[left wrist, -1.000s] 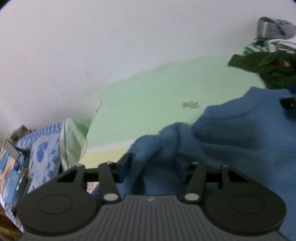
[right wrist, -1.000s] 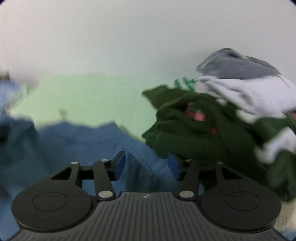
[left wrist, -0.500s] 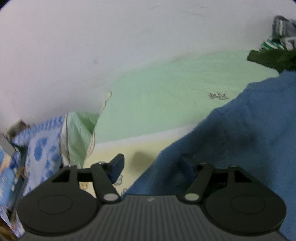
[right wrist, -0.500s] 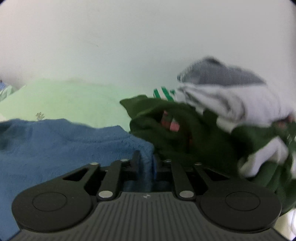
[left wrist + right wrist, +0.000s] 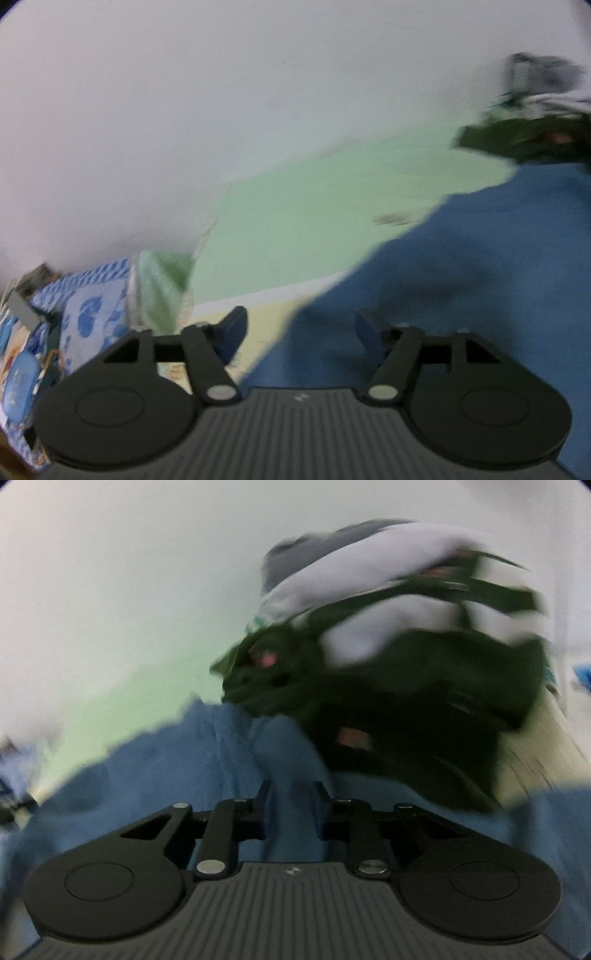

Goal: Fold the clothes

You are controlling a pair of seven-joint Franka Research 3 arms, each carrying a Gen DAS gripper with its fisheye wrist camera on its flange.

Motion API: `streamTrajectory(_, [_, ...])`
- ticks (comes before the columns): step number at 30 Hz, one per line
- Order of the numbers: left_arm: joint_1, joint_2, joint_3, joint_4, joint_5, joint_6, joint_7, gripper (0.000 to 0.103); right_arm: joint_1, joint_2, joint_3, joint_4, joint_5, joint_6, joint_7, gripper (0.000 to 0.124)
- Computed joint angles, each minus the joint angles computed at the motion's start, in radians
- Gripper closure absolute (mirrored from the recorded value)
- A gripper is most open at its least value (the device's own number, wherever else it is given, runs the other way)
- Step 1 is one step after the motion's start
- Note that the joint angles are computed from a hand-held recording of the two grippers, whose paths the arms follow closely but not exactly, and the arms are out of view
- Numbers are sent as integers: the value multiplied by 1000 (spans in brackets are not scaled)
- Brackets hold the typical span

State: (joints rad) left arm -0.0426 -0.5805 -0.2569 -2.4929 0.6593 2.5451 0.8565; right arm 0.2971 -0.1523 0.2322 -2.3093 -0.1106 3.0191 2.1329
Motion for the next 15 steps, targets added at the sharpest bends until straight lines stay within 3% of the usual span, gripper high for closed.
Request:
streamTrajectory(3, [-72, -24, -18, -37, -54, -1, 12, 30, -53, -140, 13, -152, -6, 4, 57, 95])
streamTrajectory(4, [-92, -22, -27, -42, -70, -9, 14, 33, -69, -178, 12, -193, 7, -10, 57, 107])
streamTrajectory(8, [-139, 15, -48, -28, -118, -54, -5, 38, -215, -340, 63, -301, 6, -91, 126, 123])
streamTrajectory(10, [-160, 23, -55, -24, -129, -60, -15, 38, -265, -406, 73, -333, -2, -130, 150, 109])
streamTrajectory(13, [-181, 35, -87, -7, -121, -80, -49, 39, -310, -501, 68, -380, -7, -177, 162, 109])
streamTrajectory(15, [-203, 50, -93, 3, -131, -81, -67, 39, -337, -560, 60, -409, -6, -210, 168, 101])
